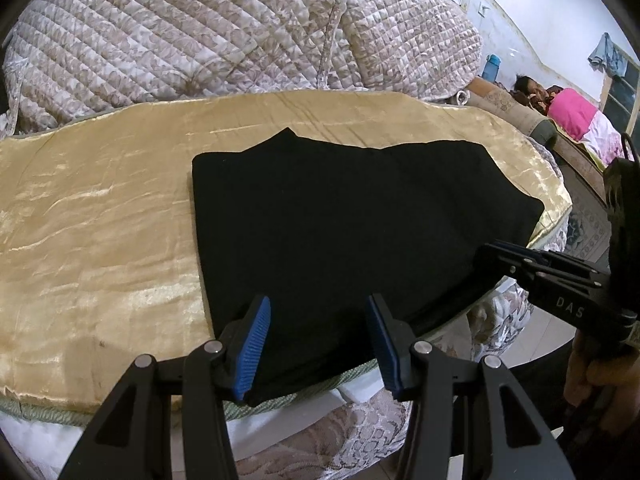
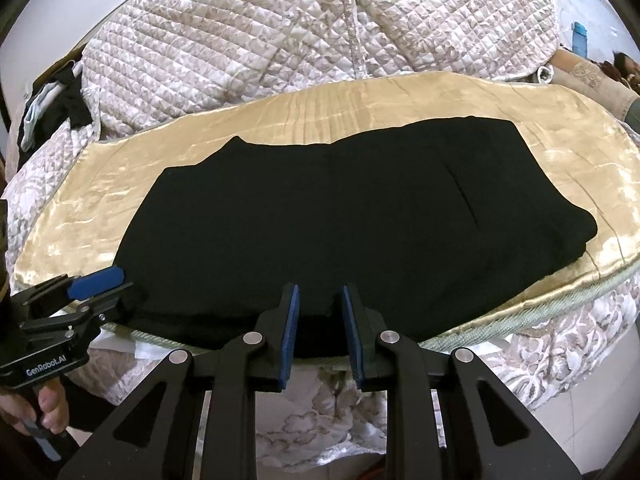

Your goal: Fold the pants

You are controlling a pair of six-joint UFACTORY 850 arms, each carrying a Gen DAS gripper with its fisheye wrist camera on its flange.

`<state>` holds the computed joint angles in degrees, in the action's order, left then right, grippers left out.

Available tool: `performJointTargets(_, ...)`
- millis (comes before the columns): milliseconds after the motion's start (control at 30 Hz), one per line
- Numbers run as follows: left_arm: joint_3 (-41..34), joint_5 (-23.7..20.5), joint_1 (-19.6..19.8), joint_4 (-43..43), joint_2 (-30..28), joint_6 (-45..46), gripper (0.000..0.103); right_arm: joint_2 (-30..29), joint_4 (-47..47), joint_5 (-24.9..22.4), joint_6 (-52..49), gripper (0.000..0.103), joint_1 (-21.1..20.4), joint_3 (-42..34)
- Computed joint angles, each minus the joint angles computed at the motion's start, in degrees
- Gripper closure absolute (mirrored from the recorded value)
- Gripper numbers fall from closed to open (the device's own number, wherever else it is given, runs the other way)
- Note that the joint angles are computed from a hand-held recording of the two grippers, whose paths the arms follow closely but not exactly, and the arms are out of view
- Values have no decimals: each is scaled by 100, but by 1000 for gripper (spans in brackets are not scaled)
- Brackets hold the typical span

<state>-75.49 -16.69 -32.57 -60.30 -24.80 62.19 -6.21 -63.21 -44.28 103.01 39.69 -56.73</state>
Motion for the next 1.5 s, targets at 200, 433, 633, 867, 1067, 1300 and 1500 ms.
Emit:
performJointTargets(200, 7, 93, 22, -254, 38, 224, 51, 104, -237, -71, 224, 80, -38, 92)
performJointTargets(433, -103, 76, 11, 28, -48, -77, 51, 832, -558, -307, 1263, 74, -236, 724)
performJointTargets(633, -349, -138, -64, 496, -183, -508, 51, 1320, -607, -460, 1775, 52, -452, 1038)
performJointTargets(867, -871, -371, -116, 924, -476, -1013, 51, 1594, -570, -250, 2408, 42, -800, 1292)
performJointTargets(1067, -724, -252, -152, 738, -468, -673, 51, 1672, -755, -8, 2873, 42, -990, 1460)
performJointTargets(1300, -686, -269, -146, 582, -469, -437, 51, 1641, -1118, 134, 3336, 40, -1191, 1504)
performJointTargets(1500, -659, -307, -114, 376, -461, -252, 51, 1859, -2144, -2, 4420, 40, -1075, 1729)
